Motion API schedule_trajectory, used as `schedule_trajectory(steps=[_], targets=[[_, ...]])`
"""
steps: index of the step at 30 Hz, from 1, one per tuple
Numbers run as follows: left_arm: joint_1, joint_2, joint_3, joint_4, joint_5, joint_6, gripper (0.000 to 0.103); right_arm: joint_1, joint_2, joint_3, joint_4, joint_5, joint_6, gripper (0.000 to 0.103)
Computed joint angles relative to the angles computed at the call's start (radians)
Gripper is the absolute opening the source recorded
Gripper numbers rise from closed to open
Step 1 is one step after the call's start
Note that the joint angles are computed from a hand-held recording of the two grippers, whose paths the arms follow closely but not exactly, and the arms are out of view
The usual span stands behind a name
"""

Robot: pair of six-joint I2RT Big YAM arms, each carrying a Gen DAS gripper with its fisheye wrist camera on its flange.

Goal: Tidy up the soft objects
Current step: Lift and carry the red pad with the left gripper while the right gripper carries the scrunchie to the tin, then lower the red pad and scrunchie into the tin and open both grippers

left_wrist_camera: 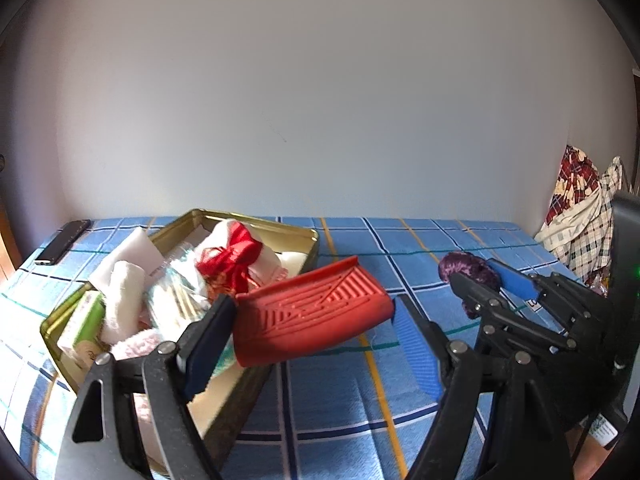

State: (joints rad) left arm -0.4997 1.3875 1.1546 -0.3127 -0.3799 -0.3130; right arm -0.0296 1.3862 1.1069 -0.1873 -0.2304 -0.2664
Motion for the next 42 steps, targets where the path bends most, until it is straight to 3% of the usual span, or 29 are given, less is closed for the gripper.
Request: schedule_trajectory(steps=[11, 25, 33, 42], targets=[[0.043, -0.052, -0.023, -0.005, 0.009, 0.001, 0.08, 0.034, 0.006, 0.021, -0.013, -0.008, 0.007, 0.038], [0.176, -0.133, -0.017, -0.081, -0.043, 0.1, 0.08, 0.167, 0.034, 0.176, -0.097, -0.072, 0.019, 0.039], [0.246, -0.123, -0.021, -0.162, 0.007, 0.095, 0.08, 0.266, 0.112, 0.272, -0.193, -0.05, -0.03, 0.039], [0.296, -0.077, 0.018, -0.215, 0.081, 0.082, 0.08, 0.318, 0.205, 0.37, -0.272, -0.005, -0.05, 0.039]])
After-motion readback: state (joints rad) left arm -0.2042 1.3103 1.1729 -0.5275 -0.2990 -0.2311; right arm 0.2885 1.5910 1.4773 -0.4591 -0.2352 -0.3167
